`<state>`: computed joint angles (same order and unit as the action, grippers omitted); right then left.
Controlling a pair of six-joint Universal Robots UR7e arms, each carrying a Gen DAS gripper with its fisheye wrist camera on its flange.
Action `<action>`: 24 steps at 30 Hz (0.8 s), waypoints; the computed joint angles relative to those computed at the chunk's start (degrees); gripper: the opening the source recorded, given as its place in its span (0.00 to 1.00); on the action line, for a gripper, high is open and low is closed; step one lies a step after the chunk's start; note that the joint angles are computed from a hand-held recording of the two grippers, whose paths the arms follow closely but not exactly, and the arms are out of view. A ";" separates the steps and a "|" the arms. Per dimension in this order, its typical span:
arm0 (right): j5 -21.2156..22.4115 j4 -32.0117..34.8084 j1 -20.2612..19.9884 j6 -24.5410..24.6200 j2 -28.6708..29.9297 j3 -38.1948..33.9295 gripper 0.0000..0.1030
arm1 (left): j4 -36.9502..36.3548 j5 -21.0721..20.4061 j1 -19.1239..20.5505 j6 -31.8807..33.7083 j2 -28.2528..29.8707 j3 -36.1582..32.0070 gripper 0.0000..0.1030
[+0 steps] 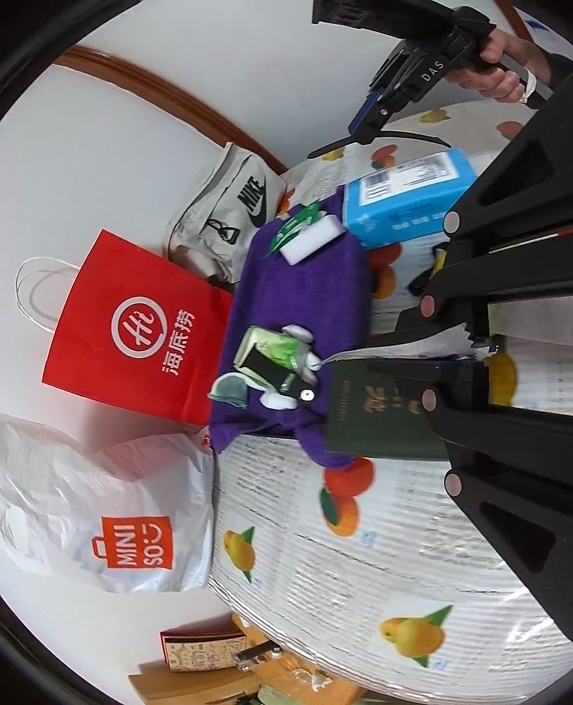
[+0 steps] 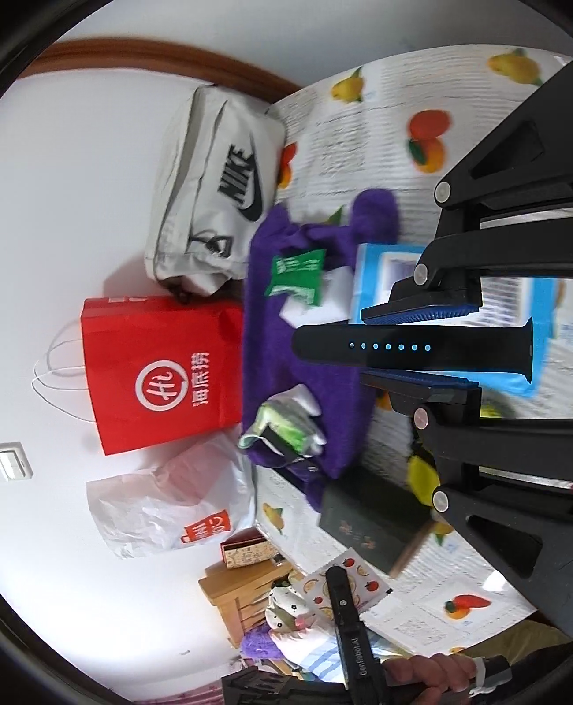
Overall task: Organize soft objects
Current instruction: 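Carry the sachet and the black strap in both grippers over the purple towel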
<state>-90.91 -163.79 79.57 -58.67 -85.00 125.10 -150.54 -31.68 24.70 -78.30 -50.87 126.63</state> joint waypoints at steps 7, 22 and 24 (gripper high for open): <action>-1.49 -1.08 3.00 1.35 7.01 -6.14 0.20 | -4.64 0.59 4.29 9.31 1.64 -4.11 0.04; -5.06 2.52 5.65 4.64 19.78 -19.49 0.20 | -16.11 -4.40 14.07 28.23 8.56 -14.53 0.04; -5.26 2.50 6.07 5.16 21.04 -20.58 0.20 | -17.58 -5.67 15.09 30.14 9.34 -15.67 0.04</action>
<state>-96.17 -161.28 85.64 -53.51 -63.95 104.51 -168.12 -37.35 39.79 -48.16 -41.53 110.96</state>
